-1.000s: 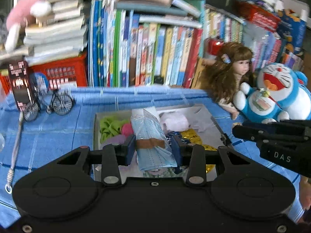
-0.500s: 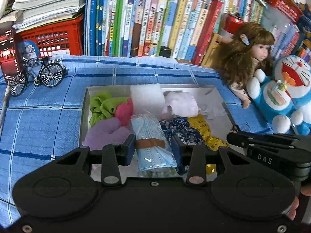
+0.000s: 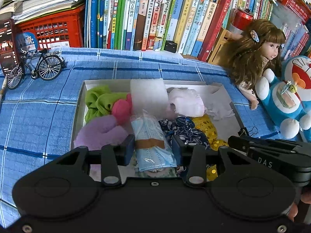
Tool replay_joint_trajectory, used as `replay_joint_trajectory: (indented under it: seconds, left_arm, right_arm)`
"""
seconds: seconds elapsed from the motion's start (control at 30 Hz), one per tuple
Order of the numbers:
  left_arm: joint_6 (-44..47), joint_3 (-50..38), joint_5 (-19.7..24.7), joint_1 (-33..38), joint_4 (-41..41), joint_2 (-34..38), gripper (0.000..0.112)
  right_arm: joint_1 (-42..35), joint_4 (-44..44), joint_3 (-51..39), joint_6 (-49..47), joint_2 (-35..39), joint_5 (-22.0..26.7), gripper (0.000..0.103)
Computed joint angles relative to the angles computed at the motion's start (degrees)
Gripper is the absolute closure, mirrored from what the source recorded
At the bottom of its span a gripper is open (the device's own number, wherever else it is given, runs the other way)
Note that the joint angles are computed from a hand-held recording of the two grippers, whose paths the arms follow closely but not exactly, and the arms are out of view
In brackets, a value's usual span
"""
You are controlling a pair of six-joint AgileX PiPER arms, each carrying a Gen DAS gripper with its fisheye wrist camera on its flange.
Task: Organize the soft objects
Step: 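Lower both items into the tray and open both grippers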
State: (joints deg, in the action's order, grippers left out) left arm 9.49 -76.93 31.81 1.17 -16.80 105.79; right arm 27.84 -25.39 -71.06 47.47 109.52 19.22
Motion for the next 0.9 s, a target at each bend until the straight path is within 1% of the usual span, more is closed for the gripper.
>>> replay_joint_trajectory:
  seconds: [0.07, 0.1, 0.13, 0.17, 0.23, 0.27, 0.3, 0.4, 0.5, 0.73, 0.8, 0.9]
  left_arm:
    - [-0.1, 0.2, -0.2, -0.1, 0.1, -0.1, 0.070]
    - [0.2, 0.4, -0.3, 0.0, -0.3, -0.3, 0.067]
    - [0.9, 0.7, -0.6, 0.1, -0.9, -0.4, 0.061]
    - [1.4, 1.0, -1.0, 0.2, -1.2, -0.6, 0.057]
    - [0.6, 2.3, -2.5, -0.2, 0.0, -1.7, 0.041]
    - [0.0, 2.9, -3.2, -0.4, 0.9, -2.1, 0.038]
    - [-0.8, 3.6, -4.1, -0.8, 2.3, -2.7, 0.036]
    - [-2.8, 5.7, -5.9, -1.5, 5.4, -4.7, 0.033]
    - [0.2, 8.3, -7.2, -1.3, 3.0, -7.3, 0.029]
    - [4.0, 16.9, -12.8, -1.8, 0.7, -15.3, 0.026]
    - [8.9, 20.1, -14.8, -1.6, -3.7, -18.2, 0.025]
    - [16.4, 24.8, -18.0, -1.1, -11.1, -22.4, 0.023]
  right_arm:
    - [0.0, 0.4, 0.3, -0.7, -0.2, -0.6, 0.074]
    - [0.0, 0.4, 0.5, -0.8, -0.3, -0.8, 0.074]
    - [0.1, -0.1, 0.7, -0.5, -0.4, -1.0, 0.062]
    - [0.2, -0.8, 1.0, 0.2, -0.6, -1.2, 0.056]
    - [0.5, -3.9, 1.9, 2.7, -1.2, -1.7, 0.053]
    - [0.8, -5.8, 2.3, 4.2, -1.5, -1.8, 0.052]
    - [1.1, -8.3, 2.9, 6.2, -2.1, -2.0, 0.049]
    - [2.0, -15.1, 4.9, 11.6, -4.0, -3.0, 0.044]
    - [2.8, -22.3, 7.3, 18.1, -6.3, -3.7, 0.040]
    - [5.4, -44.6, 14.9, 38.9, -12.4, -4.7, 0.029]
    - [6.4, -52.9, 17.7, 47.1, -14.6, -4.4, 0.026]
    - [9.0, -64.3, 21.4, 57.9, -18.0, -1.7, 0.023]
